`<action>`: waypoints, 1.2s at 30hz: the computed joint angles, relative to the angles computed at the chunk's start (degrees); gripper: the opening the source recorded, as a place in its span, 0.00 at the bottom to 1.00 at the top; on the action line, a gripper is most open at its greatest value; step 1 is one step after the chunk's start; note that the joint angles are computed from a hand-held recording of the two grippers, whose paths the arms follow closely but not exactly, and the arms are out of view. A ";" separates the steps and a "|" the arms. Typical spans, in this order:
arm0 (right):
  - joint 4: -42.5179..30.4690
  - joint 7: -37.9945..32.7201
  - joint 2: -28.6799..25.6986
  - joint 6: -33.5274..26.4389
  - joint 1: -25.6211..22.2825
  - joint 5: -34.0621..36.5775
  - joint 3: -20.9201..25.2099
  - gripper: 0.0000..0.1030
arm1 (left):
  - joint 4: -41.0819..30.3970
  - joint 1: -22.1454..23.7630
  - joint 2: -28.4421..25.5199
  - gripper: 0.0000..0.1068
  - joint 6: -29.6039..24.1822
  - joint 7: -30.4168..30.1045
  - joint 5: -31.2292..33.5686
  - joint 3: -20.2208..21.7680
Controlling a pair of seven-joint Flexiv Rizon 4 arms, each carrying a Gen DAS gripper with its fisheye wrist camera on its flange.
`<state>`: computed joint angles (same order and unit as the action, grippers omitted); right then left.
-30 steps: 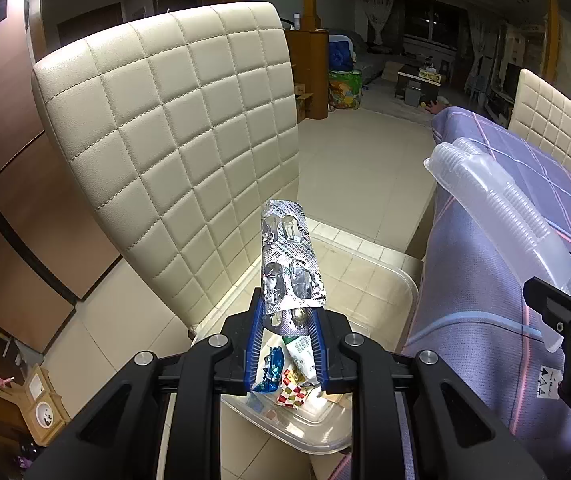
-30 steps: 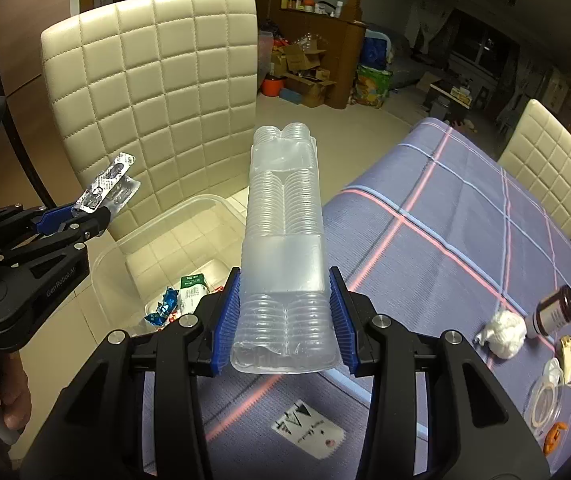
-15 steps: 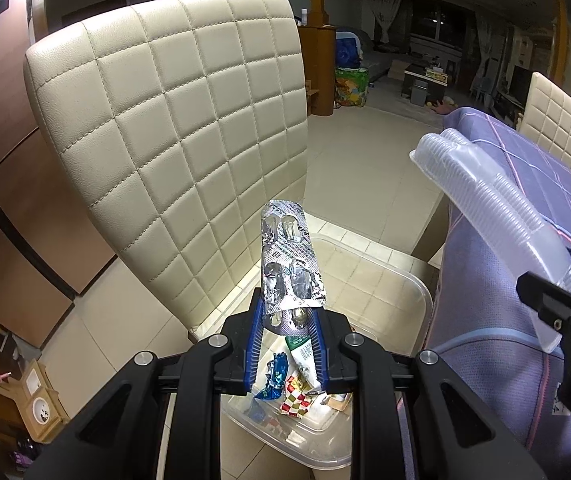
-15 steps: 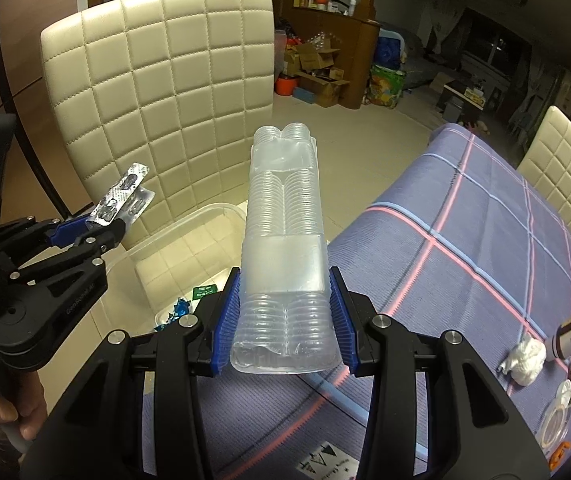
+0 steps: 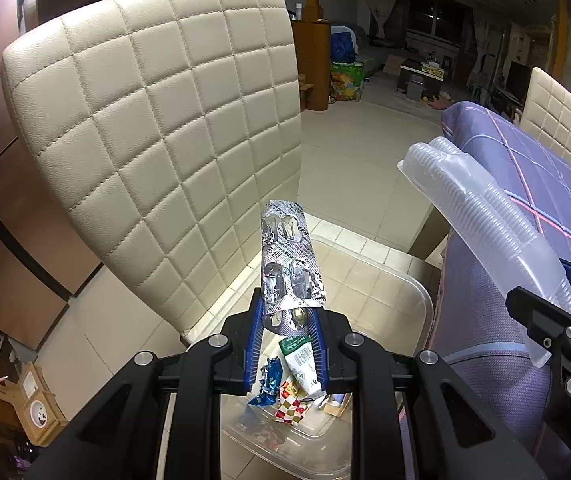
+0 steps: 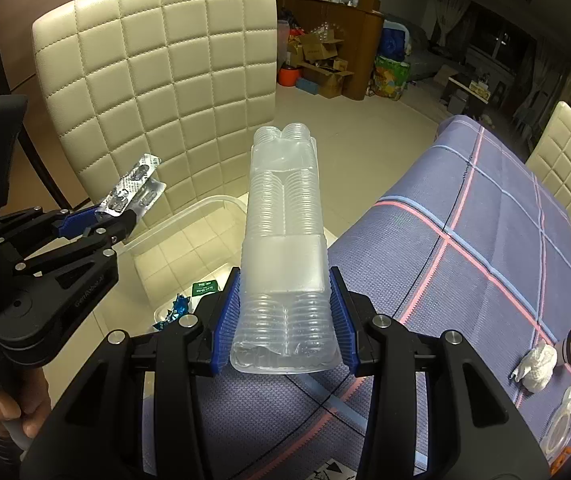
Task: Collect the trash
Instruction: 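Open the left tool over the bin while the right tool releases the cup stack into it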
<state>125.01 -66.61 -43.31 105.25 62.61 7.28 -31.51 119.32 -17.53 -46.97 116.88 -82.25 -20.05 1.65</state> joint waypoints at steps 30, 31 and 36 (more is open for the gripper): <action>-0.01 -0.02 -0.40 -0.42 1.02 -0.51 -0.72 0.42 | -0.02 -0.58 -0.18 0.50 0.35 -0.44 -0.85 1.20; -0.02 -0.08 -0.39 -0.44 1.15 -0.54 -0.81 0.42 | 0.04 -0.48 -0.15 0.49 0.38 -0.45 -0.95 1.11; 0.17 -0.25 -0.21 -0.40 1.63 -0.44 -0.93 0.42 | 0.38 -0.17 -0.04 0.50 0.42 -0.48 -1.18 0.91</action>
<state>125.18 -66.85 -43.52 104.85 64.23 6.84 -32.44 119.70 -17.70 -47.02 117.30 -82.72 -21.24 2.57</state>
